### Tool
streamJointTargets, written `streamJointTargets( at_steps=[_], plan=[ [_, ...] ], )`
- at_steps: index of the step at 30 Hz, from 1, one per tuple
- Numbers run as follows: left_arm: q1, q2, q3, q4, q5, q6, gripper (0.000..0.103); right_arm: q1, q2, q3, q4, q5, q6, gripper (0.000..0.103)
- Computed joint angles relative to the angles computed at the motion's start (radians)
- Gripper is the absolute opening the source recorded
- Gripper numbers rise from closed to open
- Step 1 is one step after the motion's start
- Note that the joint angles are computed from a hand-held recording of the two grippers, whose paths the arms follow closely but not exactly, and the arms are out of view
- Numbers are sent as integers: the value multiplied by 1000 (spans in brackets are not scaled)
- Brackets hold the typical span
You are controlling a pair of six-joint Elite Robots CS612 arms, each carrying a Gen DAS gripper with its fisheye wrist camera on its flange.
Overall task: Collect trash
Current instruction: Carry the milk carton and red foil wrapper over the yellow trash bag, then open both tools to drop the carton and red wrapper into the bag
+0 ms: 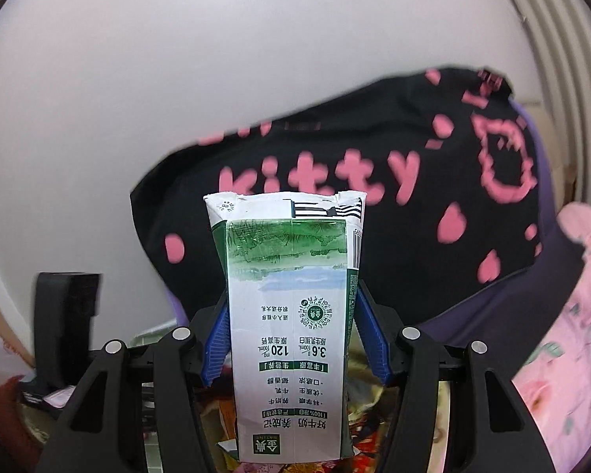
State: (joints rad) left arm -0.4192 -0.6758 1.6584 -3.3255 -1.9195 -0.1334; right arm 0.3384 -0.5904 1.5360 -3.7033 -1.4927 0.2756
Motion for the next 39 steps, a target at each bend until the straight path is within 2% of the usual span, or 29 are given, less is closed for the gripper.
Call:
streamJointTargets(
  at_steps=[4,8,17,24,28,34,36,39],
  plan=[
    [7,22,-27,47,-11,-30,24,-6,32,-20,96,50,-13,54],
    [4,24,-26,44,-17,-10,24,-9,35,-8,158,58,14,54],
    [-5,38,-49,66,-31,13,24,4,12,-4,307,-11,-9,54],
    [4,45,-56,70,-49,26,24,10,9,-10,334,-39,-3,54],
    [16,51,-62,76,-85,11,24,15,6,-12,346,-46,1,54],
    [44,71,-92,81,-200,-32,24,22,-4,6,321,-53,-3,54],
    [56,73,-91,63,-239,-41,36,26,-10,15,312,-71,-3,55],
    [68,67,-78,22,-254,-58,43,41,-21,27,308,-127,10,56]
  ],
)
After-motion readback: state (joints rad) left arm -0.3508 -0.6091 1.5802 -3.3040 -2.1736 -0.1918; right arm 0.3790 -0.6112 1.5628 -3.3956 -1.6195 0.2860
